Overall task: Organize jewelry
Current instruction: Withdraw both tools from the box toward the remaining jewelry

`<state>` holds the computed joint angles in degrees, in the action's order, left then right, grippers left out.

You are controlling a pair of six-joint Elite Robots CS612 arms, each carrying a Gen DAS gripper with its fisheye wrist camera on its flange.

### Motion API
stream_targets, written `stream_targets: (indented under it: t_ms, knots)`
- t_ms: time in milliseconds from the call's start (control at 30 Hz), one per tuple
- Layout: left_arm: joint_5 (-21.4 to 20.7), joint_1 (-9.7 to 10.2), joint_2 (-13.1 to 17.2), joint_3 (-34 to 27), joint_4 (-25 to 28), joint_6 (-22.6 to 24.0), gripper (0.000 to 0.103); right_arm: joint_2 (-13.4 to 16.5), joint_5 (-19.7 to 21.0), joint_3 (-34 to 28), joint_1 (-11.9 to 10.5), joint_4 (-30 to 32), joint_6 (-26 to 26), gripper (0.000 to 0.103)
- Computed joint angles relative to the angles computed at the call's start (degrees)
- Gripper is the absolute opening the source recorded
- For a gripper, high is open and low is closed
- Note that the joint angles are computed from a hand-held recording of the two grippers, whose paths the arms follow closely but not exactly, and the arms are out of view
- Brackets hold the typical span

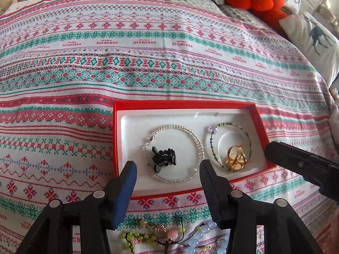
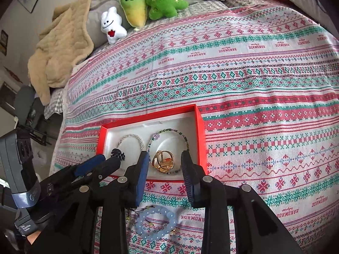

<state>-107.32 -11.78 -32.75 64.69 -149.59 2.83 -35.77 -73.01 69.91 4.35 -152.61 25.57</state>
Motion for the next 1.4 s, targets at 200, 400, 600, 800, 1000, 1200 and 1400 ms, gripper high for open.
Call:
stream_targets:
  t_ms: [200,400,600,800,1000,1200,1400]
  knots:
    - [1.05,0.45,-2.11,2.86,0.11,-0.04,0.074,-2.3,-2.43,2.56,0.36,0.86,-2.16,0.042]
    - [2.84,0.71,-4.11,6.48,-1.51,1.05,0.086,-3.96,-3.94,4.76,0.81,1.9,-3.86,0.057]
    - [5.09,0.72,-5.35,8.97,-0.85,2.86,0.09,-5.03,-5.74,6.05,1.22,5.06,-4.47,0.062]
    - [6.26,0.94,-5.96,10.82,-1.23,4.75,0.091,-6.1,-7.42,7.91,1.45,4.71,-4.75,0.067]
    - [5.72,1.42,-5.95,11.85,-1.9,6.48,0.094,-6.06,-12.21,8.9,2.3,3.78,-6.18,0.071]
    - [7.02,1.84,-5.35,13.74,-6.41,10.77,0.094,-5.46,-13.31,9.71,3.28,3.48,-11.7,0.072]
    - [7.98,2.28,-4.42,15.17,-11.22,13.56,0.094,-5.07,-14.42,10.65,4.02,2.35,-15.71,0.072]
